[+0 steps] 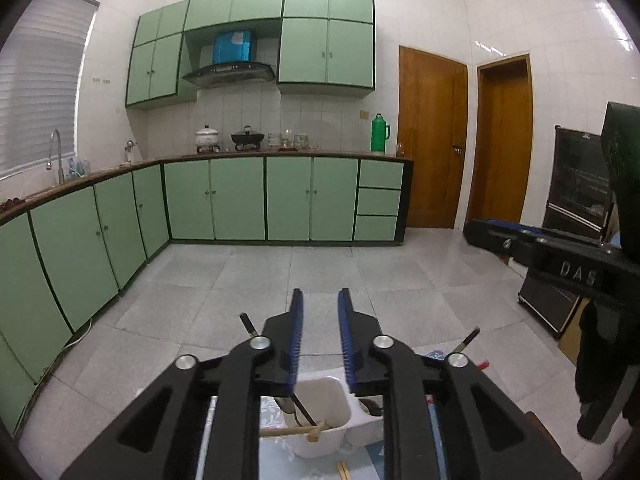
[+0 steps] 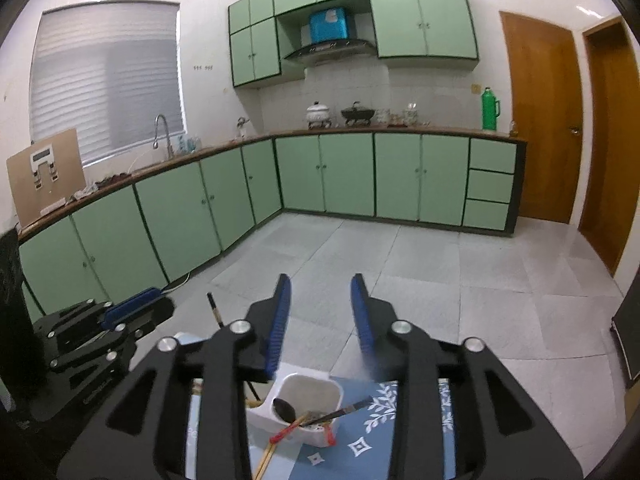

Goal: Organize utensils
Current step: 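Move both open tools back down toward the last two chopsticks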

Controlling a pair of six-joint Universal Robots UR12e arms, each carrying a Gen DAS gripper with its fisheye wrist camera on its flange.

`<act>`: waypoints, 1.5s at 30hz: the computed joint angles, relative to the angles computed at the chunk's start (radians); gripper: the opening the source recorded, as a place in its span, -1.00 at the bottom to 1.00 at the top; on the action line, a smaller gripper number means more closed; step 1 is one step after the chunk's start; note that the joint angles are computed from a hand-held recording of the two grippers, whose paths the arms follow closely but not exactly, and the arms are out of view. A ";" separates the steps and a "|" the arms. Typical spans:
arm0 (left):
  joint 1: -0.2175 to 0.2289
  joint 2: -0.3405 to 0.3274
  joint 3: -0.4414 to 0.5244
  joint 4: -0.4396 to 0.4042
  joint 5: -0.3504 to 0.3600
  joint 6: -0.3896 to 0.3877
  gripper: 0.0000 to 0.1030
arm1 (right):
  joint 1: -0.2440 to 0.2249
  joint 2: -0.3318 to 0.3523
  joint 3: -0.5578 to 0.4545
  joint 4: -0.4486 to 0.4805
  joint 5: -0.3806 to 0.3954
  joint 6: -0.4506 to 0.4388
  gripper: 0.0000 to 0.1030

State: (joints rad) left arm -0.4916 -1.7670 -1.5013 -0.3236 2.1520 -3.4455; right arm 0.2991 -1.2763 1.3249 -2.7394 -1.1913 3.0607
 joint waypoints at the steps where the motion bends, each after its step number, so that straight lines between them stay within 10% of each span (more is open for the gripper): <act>1: -0.008 0.008 -0.007 0.009 0.010 -0.001 -0.58 | -0.004 -0.007 0.008 -0.012 -0.003 0.007 -0.22; 9: -0.071 0.055 -0.071 0.054 0.097 -0.025 0.06 | -0.051 -0.104 0.150 -0.121 0.008 0.052 0.27; 26: -0.160 0.141 -0.285 -0.194 0.072 -0.327 0.30 | -0.069 -0.278 0.501 -0.091 0.014 0.050 0.81; 45: -0.156 0.162 -0.385 -0.348 -0.027 -0.492 0.34 | 0.030 -0.291 0.630 0.055 -0.077 0.016 0.81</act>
State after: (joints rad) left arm -0.6479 -1.6054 -1.8866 -0.6711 2.1245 -3.9376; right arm 0.3288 -1.5670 1.9550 -2.6846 -1.2679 3.0762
